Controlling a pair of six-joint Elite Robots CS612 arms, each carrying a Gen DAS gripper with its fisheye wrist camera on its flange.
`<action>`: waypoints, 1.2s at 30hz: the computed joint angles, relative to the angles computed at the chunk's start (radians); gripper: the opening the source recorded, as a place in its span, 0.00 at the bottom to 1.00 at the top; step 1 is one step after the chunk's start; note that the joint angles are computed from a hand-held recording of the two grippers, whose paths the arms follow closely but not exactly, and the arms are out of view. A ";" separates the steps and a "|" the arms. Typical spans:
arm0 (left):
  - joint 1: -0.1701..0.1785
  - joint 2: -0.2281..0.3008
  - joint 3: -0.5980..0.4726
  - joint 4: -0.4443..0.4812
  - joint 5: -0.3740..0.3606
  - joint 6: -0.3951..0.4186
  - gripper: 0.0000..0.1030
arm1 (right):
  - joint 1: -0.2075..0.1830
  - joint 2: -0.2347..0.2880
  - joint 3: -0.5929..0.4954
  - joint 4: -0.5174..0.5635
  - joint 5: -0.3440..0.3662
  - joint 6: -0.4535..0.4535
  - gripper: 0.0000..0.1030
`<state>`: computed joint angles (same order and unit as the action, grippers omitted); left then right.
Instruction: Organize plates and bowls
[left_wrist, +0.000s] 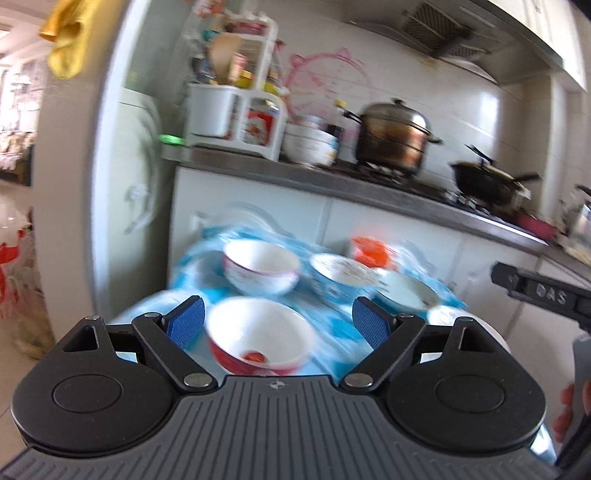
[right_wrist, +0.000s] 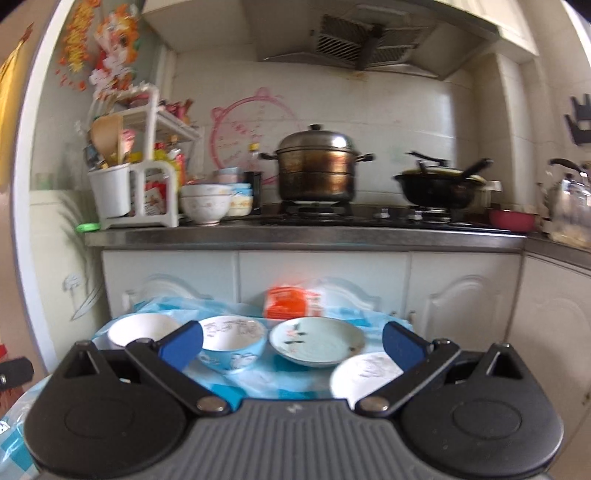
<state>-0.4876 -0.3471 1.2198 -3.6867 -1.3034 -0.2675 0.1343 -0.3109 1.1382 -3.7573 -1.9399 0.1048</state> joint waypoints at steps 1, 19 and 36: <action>-0.004 -0.003 0.008 0.003 -0.015 0.006 1.00 | -0.002 -0.005 0.013 -0.005 -0.005 0.006 0.99; -0.063 -0.001 0.035 0.101 -0.018 0.067 1.00 | -0.032 0.005 0.117 -0.163 -0.068 0.084 0.99; -0.075 0.030 -0.001 0.156 -0.060 0.130 1.00 | -0.125 0.002 0.192 -0.151 0.275 0.298 0.99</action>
